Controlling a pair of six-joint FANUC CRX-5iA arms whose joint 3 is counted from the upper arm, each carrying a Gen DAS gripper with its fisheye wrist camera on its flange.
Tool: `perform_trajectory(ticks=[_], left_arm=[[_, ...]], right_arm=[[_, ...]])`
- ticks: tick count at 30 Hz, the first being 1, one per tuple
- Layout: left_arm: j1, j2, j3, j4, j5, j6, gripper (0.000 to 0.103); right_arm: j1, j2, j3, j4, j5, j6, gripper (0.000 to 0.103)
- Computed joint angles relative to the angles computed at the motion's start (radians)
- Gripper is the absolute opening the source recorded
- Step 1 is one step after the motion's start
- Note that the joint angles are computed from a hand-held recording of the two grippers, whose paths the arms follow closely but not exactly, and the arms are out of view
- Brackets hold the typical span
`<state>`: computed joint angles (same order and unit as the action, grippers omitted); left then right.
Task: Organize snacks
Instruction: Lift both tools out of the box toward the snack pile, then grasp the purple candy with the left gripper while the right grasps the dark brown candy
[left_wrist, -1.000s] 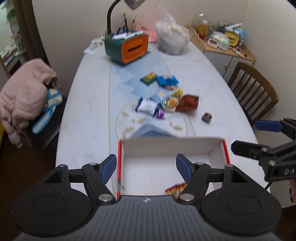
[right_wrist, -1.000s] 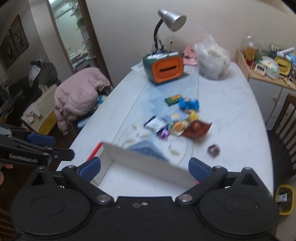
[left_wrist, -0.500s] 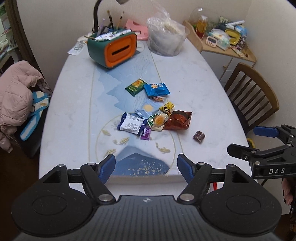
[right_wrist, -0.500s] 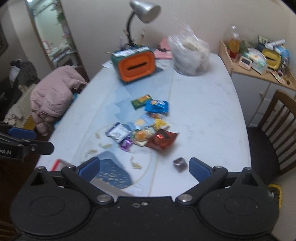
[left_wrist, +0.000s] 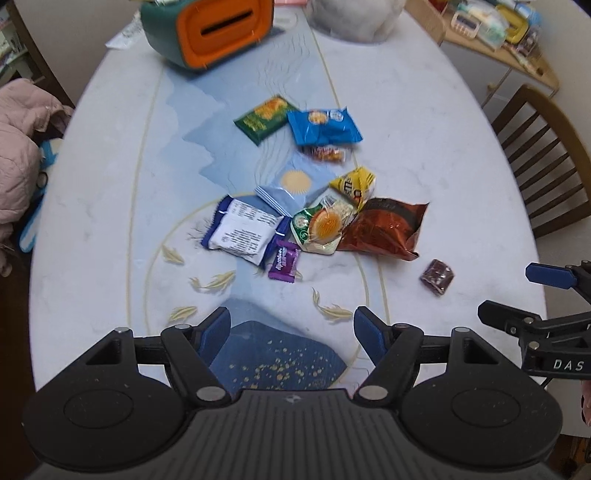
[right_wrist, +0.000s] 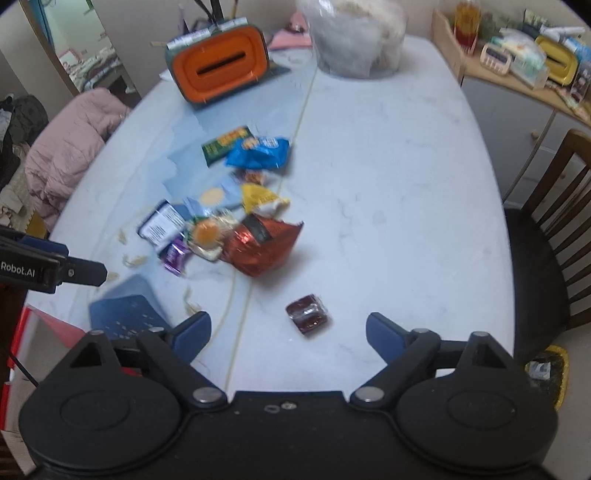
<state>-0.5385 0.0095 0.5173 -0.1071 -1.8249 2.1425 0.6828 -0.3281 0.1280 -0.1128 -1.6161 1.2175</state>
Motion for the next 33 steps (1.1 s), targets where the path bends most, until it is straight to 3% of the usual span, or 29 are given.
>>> perform_trajectory(ticks=[8,12,15,27,33], left_arm=[[0.034,0.05,-0.058,0.01,0.059,-0.014,0.073],[0.06,0.048,-0.111,0.042,0.115,-0.034,0.072],[0.087,0.037,-0.157,0.081,0.156,-0.045,0.061],[0.102,0.064,-0.174,0.069,0.163,-0.085,0.054],[0.084,0.09,-0.157,0.037,0.149,-0.098,0.042]], right_arm=[[-0.075,0.051,-0.038,-0.071,0.018,0.112,0.086],[-0.096,0.064,-0.055,-0.094,0.022,0.151,0.078],[-0.107,0.069,-0.064,-0.11,0.025,0.175,0.075],[-0.076,0.079,-0.103,-0.086,0.058,0.221,0.065],[-0.045,0.07,-0.129,-0.054,0.082,0.214,0.057]])
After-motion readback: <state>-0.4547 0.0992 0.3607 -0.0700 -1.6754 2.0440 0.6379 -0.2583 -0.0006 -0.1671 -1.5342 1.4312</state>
